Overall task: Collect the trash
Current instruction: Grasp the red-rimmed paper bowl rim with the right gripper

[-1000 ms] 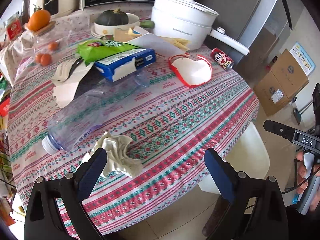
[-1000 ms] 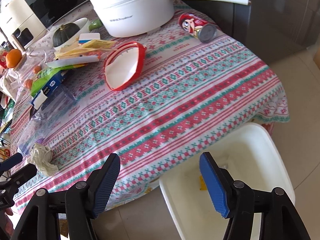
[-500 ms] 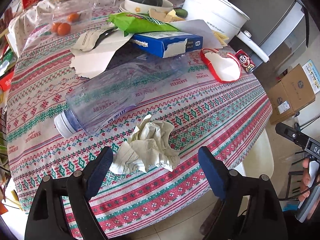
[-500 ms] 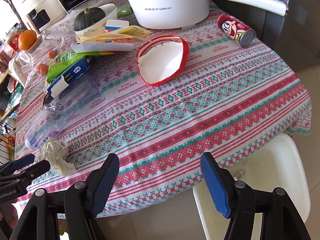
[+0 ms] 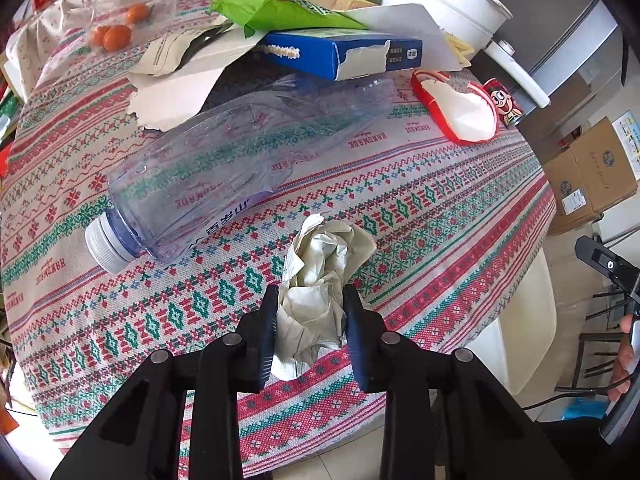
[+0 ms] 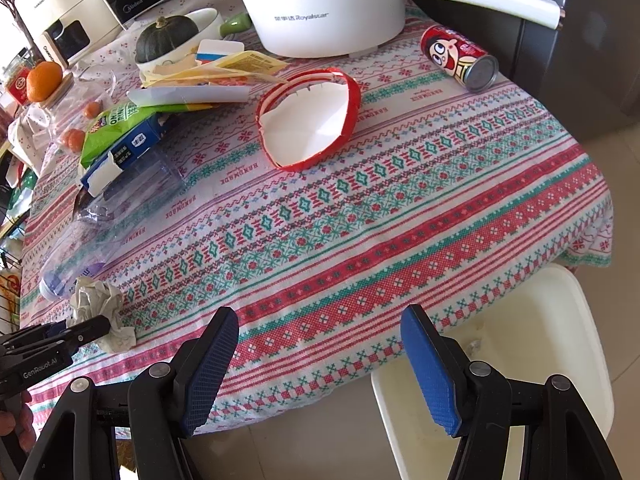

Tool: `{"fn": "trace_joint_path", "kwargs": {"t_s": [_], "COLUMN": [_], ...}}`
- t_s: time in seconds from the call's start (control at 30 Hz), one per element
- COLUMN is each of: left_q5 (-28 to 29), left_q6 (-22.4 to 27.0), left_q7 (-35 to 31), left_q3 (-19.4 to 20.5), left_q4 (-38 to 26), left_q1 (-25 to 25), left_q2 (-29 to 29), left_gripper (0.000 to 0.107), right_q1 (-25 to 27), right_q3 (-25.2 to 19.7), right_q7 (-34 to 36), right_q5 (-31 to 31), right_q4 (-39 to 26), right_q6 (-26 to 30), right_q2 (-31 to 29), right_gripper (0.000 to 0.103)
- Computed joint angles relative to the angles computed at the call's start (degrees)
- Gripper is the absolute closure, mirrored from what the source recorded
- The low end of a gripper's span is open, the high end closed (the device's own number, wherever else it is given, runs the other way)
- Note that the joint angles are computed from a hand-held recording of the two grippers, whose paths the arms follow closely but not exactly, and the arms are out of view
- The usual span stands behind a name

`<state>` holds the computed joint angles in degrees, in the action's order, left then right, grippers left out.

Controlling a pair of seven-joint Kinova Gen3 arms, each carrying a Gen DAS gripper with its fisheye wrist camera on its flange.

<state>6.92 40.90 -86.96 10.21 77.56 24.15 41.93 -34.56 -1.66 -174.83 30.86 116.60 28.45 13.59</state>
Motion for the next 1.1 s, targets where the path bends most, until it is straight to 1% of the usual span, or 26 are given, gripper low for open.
{"fn": "trace_joint_path", "kwargs": {"t_s": [0.2,0.33,0.47,0.53,0.6,0.7,0.83,0.9,1.03,1.07,1.1], "left_q5": [4.2,6.9,6.2,5.0,4.2,4.5,5.2,5.7,5.7,5.7,5.8], "left_q6": [-6.8,-11.1,-14.0,-14.7,-15.2,-15.6,-15.8,-16.1,-16.1,-16.0,-15.7], "left_q7": [-5.1,-7.6,-6.5,-5.5,-4.7,-4.6,-4.8,-5.0,-5.2,-5.3,-5.4], "left_q3": [3.8,5.3,3.5,2.4,1.9,2.8,3.8,4.4,4.4,4.5,4.7], "left_q4": [6.8,10.1,10.5,10.1,9.6,8.5,7.3,7.0,6.2,6.0,5.7], "left_q1": [-4.5,-6.3,-4.4,-3.1,-2.9,-4.0,-4.8,-5.2,-4.9,-4.9,-5.0], "left_q2": [-5.8,-9.0,-10.7,-10.9,-10.9,-10.3,-9.7,-9.5,-9.1,-9.0,-8.7], "left_gripper": [0.076,0.076,0.076,0.076,0.076,0.076,0.076,0.076,0.076,0.076,0.076], "right_q1": [0.0,-0.4,0.0,0.5,1.0,2.0,1.5,2.0,5.1,5.8,6.5], "right_q3": [0.4,1.7,4.5,6.1,7.5,9.3,12.6,13.4,12.0,11.6,11.3], "right_q7": [-1.2,-2.7,-6.5,-7.9,-7.8,-5.7,-3.1,-1.2,3.5,4.4,5.3], "right_q5": [1.1,3.6,6.6,7.2,6.7,4.0,1.8,0.6,-3.7,-4.8,-5.9], "right_q4": [0.0,-1.4,-2.0,-2.5,-3.4,-5.1,-8.0,-8.9,-11.3,-11.5,-11.7], "right_q6": [-0.5,0.8,-2.0,-4.8,-7.2,-10.3,-11.7,-12.8,-12.9,-13.3,-13.6], "right_q2": [-0.2,1.3,3.4,5.0,7.0,10.0,13.7,15.3,18.2,18.6,19.1], "right_gripper": [0.031,0.031,0.031,0.031,0.032,0.038,0.045,0.048,0.062,0.064,0.069]}}
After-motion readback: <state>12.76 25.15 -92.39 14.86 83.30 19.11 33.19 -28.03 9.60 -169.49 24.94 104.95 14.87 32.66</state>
